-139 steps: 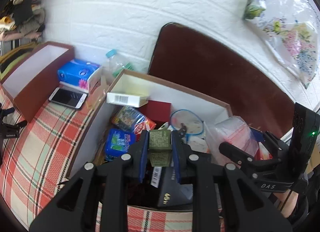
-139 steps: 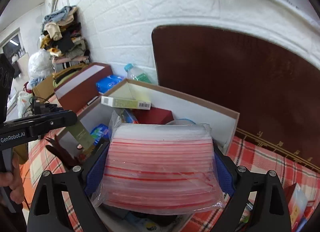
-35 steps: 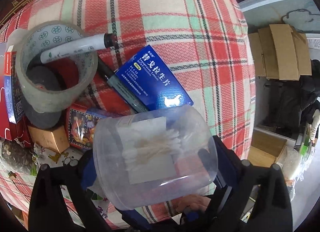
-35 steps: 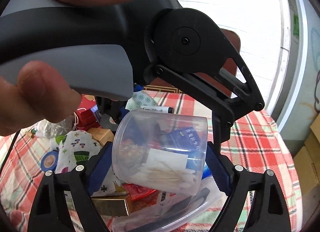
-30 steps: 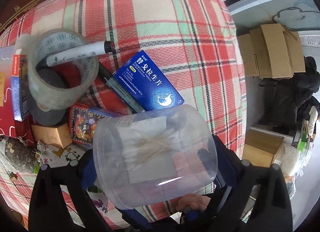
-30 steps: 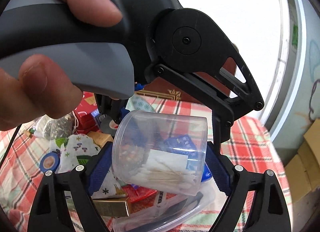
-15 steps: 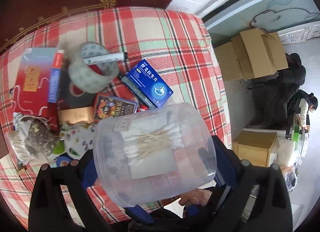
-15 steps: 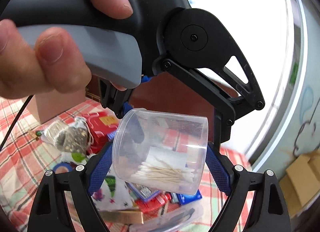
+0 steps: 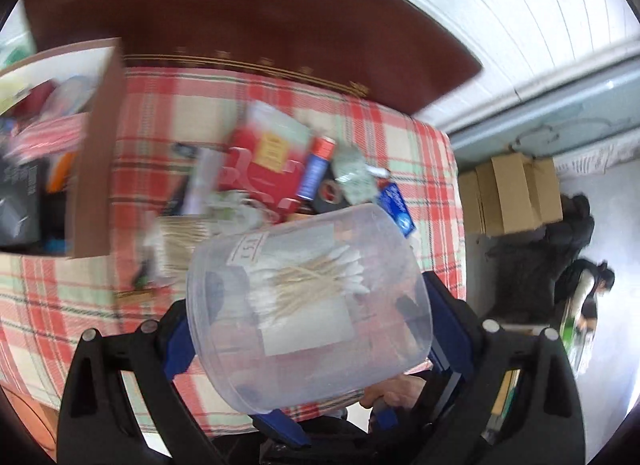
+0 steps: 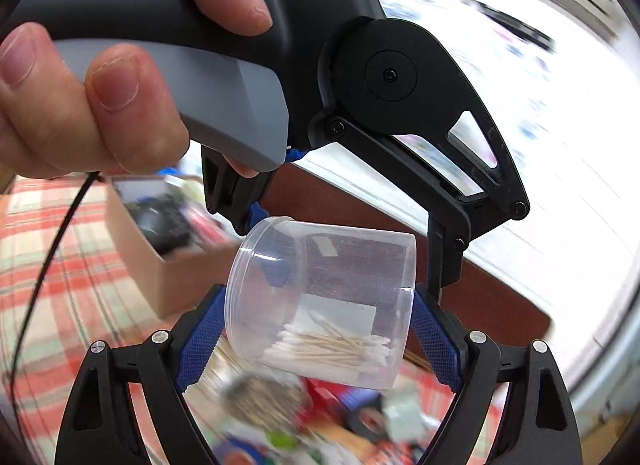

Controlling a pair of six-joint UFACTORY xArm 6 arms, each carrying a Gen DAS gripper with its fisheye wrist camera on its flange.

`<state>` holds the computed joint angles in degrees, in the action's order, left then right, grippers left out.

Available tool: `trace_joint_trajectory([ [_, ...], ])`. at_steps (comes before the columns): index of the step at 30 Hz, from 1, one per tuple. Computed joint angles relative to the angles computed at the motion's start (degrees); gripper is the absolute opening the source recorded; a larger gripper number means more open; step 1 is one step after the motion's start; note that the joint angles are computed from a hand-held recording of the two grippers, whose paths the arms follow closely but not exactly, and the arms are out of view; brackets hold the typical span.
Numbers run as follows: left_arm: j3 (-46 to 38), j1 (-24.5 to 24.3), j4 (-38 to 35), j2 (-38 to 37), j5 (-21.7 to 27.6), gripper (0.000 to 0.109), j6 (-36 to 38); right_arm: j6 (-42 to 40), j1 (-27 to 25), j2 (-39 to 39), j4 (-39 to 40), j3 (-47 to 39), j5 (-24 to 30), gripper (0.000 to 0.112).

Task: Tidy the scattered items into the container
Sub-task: 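Carry the clear tub of cotton swabs with the right gripper toward the cardboard box, then release the clear tub into the cardboard box with the right gripper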

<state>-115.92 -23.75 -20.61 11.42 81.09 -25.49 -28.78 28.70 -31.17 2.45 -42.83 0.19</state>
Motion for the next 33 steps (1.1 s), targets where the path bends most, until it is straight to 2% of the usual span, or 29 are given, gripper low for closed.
trace_joint_trajectory([
  [4,12.1,9.4,-2.6,-10.1,-1.5,0.097,3.3,9.1,6.0,8.6,-11.5,-7.7,-0.5,0.089],
  [6,16.1,15.1,-3.7,-13.8,-1.6,0.097,5.3,11.4,8.9,14.2,-15.2,-13.0,0.1,0.089],
  [8,17.3,20.7,-4.9,-15.5,-0.7,0.096,7.2,11.1,11.2,19.2,-15.5,-18.2,1.7,0.089],
  [12,16.1,30.2,-9.2,-15.5,2.6,0.092,11.8,6.1,14.7,30.4,-9.2,-30.0,6.0,0.089],
  [17,10.0,36.8,-10.4,-10.3,5.1,0.091,13.6,6.6,17.0,41.0,-11.3,-42.3,8.9,0.089],
  [22,5.4,40.4,-13.4,-4.7,6.7,0.093,15.7,6.7,17.2,49.7,-14.8,-53.9,17.0,0.09],
  [24,6.1,40.7,-14.2,-4.2,6.2,0.097,15.7,11.4,16.9,51.7,-23.3,-55.5,18.4,0.099],
  [26,6.7,40.5,-13.4,-4.0,5.2,0.1,16.0,12.4,16.7,51.8,-26.4,-54.9,18.8,0.102],
  [30,8.2,40.3,-12.3,-4.7,3.6,0.101,16.9,7.5,16.4,50.4,-17.6,-53.6,19.8,0.102],
  [33,9.0,40.1,-11.5,-5.8,2.6,0.102,16.5,8.0,15.7,48.5,-16.2,-52.0,19.3,0.102],
])
